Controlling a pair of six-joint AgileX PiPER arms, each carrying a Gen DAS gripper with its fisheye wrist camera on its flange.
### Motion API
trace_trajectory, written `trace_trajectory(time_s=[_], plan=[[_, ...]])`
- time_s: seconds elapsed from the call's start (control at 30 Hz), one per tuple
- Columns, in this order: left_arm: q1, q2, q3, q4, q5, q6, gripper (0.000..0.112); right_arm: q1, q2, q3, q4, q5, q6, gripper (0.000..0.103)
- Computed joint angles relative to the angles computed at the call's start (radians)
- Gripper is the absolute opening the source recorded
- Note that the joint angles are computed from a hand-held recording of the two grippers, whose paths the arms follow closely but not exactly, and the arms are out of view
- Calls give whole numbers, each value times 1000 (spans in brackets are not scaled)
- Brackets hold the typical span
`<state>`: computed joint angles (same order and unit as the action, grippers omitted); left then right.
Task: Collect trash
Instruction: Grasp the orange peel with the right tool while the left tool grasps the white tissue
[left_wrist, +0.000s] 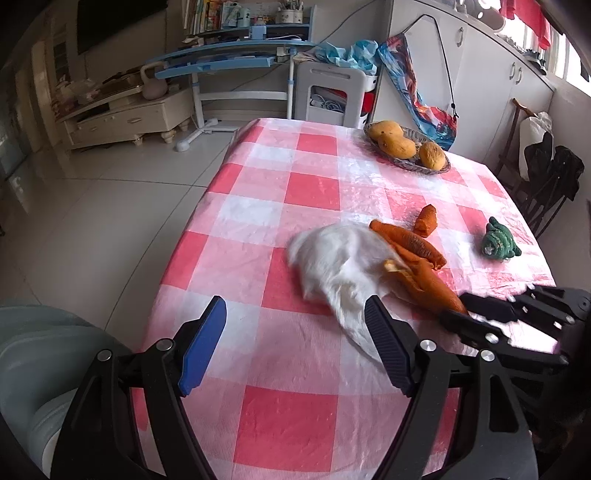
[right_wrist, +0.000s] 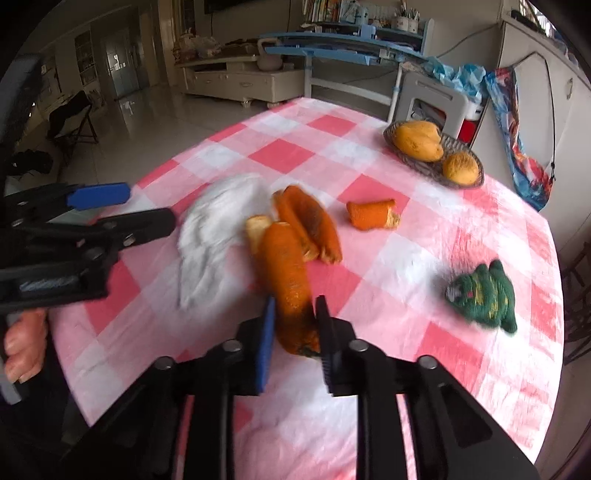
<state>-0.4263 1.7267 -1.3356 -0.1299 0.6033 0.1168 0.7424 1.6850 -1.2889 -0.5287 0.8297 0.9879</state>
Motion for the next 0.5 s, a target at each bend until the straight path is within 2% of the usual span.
trace_trajectory(time_s=[0.23,0.43,0.47,0.5], plan=[[-14,75,-90,-4,42,-16,74,64,-149,151,-21,-51,221,20],[-87,136,-155,159,54,-120,72,141,-210,194,-89,-40,392,20],[-98,144,-156,183,49,-130,60,153,-217,198,-96,-35,409,20],[-103,152,-158,186,50,-122,38,167,-221,202,-106,-31,434,20]])
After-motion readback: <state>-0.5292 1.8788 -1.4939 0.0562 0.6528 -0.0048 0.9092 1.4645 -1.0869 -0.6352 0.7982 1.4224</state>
